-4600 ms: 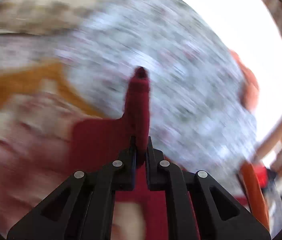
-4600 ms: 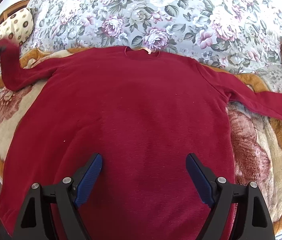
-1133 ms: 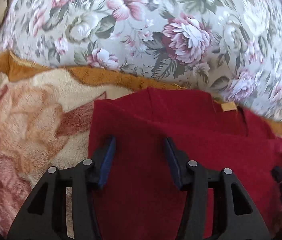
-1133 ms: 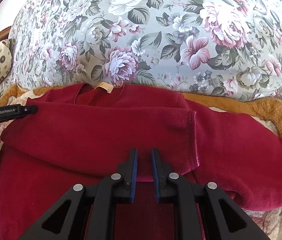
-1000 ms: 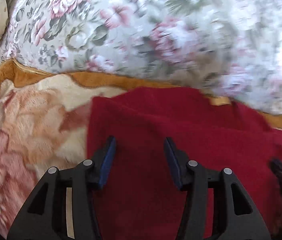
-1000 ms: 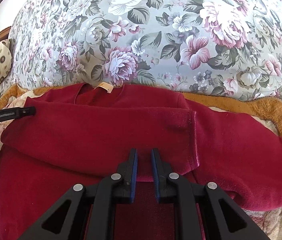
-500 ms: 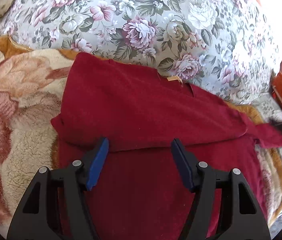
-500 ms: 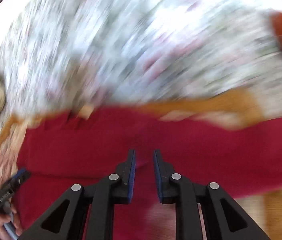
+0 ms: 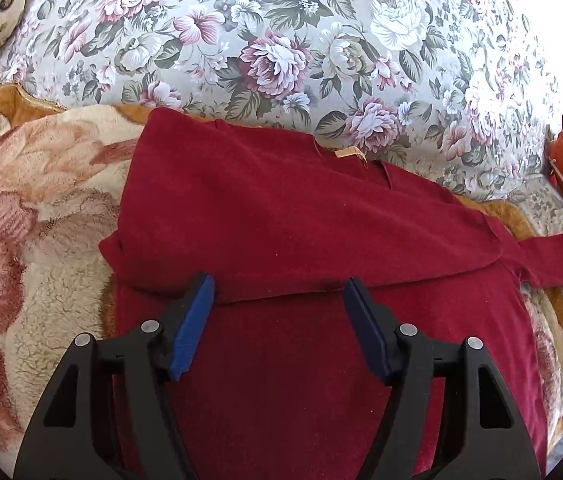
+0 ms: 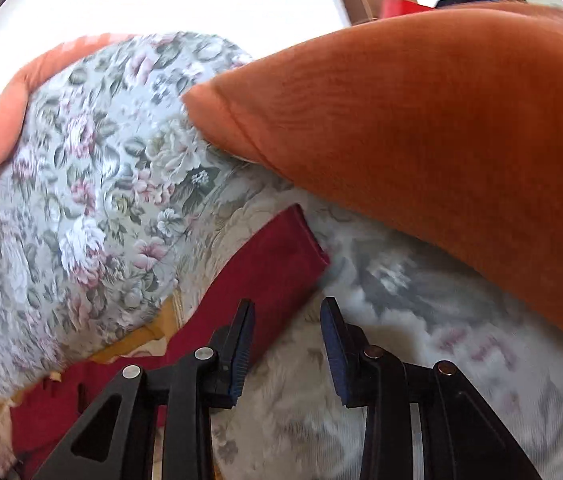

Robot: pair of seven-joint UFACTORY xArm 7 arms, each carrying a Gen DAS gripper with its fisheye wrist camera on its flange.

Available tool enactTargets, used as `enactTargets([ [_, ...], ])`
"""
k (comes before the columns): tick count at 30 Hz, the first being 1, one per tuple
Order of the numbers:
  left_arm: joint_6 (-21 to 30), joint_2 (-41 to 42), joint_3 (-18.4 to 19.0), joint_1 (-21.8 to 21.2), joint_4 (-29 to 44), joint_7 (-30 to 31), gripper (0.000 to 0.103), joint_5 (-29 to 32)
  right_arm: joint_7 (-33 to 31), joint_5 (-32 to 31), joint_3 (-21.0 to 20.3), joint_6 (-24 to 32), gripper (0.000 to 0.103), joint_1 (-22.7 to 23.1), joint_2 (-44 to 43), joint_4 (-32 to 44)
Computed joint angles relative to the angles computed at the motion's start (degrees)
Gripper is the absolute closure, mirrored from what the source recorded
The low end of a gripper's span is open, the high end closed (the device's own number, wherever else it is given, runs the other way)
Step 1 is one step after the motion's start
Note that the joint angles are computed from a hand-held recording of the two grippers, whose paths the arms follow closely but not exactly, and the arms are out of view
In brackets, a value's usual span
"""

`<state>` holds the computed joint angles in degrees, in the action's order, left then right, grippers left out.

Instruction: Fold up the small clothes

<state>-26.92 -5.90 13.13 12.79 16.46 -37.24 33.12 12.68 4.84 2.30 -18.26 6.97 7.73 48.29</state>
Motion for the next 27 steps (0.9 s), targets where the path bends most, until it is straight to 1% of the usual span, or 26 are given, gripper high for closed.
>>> enactTargets([
  [1, 0.0, -0.1, -0.2, 0.0, -0.1, 0.2, 0.036, -0.3, 1.4, -2.3, 0.9, -0.1, 0.070, -1.6, 0.8, 1.0],
  [3, 0.0, -0.2, -0.2, 0.0, -0.2, 0.2, 0.035, -0.4, 9.5, -11.3, 6.1, -0.7, 0.071, -9.5, 2.2, 2.6],
  [4, 0.0, -0.2, -0.1, -0.1, -0.2, 0.2, 0.035, -0.4, 11.7, -13.2, 6.9, -0.8, 0.072, -11.0, 3.2, 3.6],
  [6, 0.0, -0.2, -0.1, -0.1, -0.2, 0.3, 0.035, -0.5, 11.9, -11.9, 5.2, -1.1, 0.074, -9.0, 3.7, 4.3],
  [7, 0.1, -0.2, 0.0, -0.2, -0.1, 0.2, 0.035, -0.4, 11.9, -11.8, 4.6, -1.5, 0.077, -8.5, 3.6, 4.1],
  [8, 0.0, -0.1, 0.0, -0.2, -0.1, 0.2, 0.035, -0.4, 13.0, -12.3, 4.5, -1.7, 0.090, -8.8, 3.4, 3.9],
  [9, 0.0, -0.1, 0.0, -0.2, -0.2, 0.2, 0.035, -0.5, 15.7, -14.2, 6.0, -2.1, 0.096, -10.7, 3.4, 3.7],
  [11, 0.1, -0.2, -0.2, -0.2, -0.2, 0.6, 0.035, -0.9, 16.2, -13.1, 4.8, -3.4, 0.097, -8.8, 3.2, 3.1],
  [13, -0.2, 0.0, 0.2, -0.3, -0.1, -0.1, 0.035, -0.1, 19.2, -17.9, 6.9, -5.2, 0.097, -10.1, 3.1, 3.0],
  [14, -0.2, 0.0, 0.1, -0.2, -0.1, -0.1, 0.035, -0.2, 20.3, -20.2, 7.6, -5.5, 0.097, -9.9, 3.2, 3.3],
  [15, -0.2, -0.1, -0.1, -0.1, -0.2, 0.1, 0.035, -0.4, 23.3, -24.6, 9.5, -5.9, 0.097, -11.0, 3.8, 4.1],
  [16, -0.2, 0.0, 0.0, -0.1, -0.2, 0.0, 0.035, -0.3, 27.2, -30.3, 12.2, -6.3, 0.097, -12.5, 5.1, 5.6],
  [17, -0.4, 0.0, 0.1, -0.1, -0.2, -0.2, 0.035, -0.1, 29.8, -34.5, 14.3, -6.1, 0.097, -12.7, 6.6, 7.4],
  [19, -0.8, 0.2, 0.5, 0.0, -0.1, -1.2, 0.035, 1.1, 32.9, -40.7, 17.9, -5.8, 0.097, -11.6, 10.4, 11.4],
  [21, -1.3, 0.4, 0.8, 0.3, 0.1, -2.3, 0.035, 2.5, 34.5, -45.5, 22.7, -3.7, 0.097, -10.0, 15.6, 16.9],
  [23, -1.8, 0.4, 0.8, 0.7, 0.0, -3.0, 0.035, 3.4, 32.1, -45.7, 24.8, -0.8, 0.097, -6.1, 19.9, 21.5],
  [24, -2.2, 0.6, 1.0, 0.9, 0.1, -3.8, 0.035, 4.3, 30.3, -46.2, 27.0, 1.4, 0.097, -3.9, 23.4, 25.1],
  [26, -2.8, 0.7, 0.8, 1.4, 0.0, -4.3, 0.035, 4.7, 27.2, -45.8, 29.3, 5.0, 0.097, -0.4, 28.6, 30.2],
  [27, -3.0, 0.8, 0.8, 1.6, 0.0, -4.6, 0.035, 5.1, 25.4, -45.9, 31.3, 7.5, 0.097, 1.4, 32.0, 33.4],
])
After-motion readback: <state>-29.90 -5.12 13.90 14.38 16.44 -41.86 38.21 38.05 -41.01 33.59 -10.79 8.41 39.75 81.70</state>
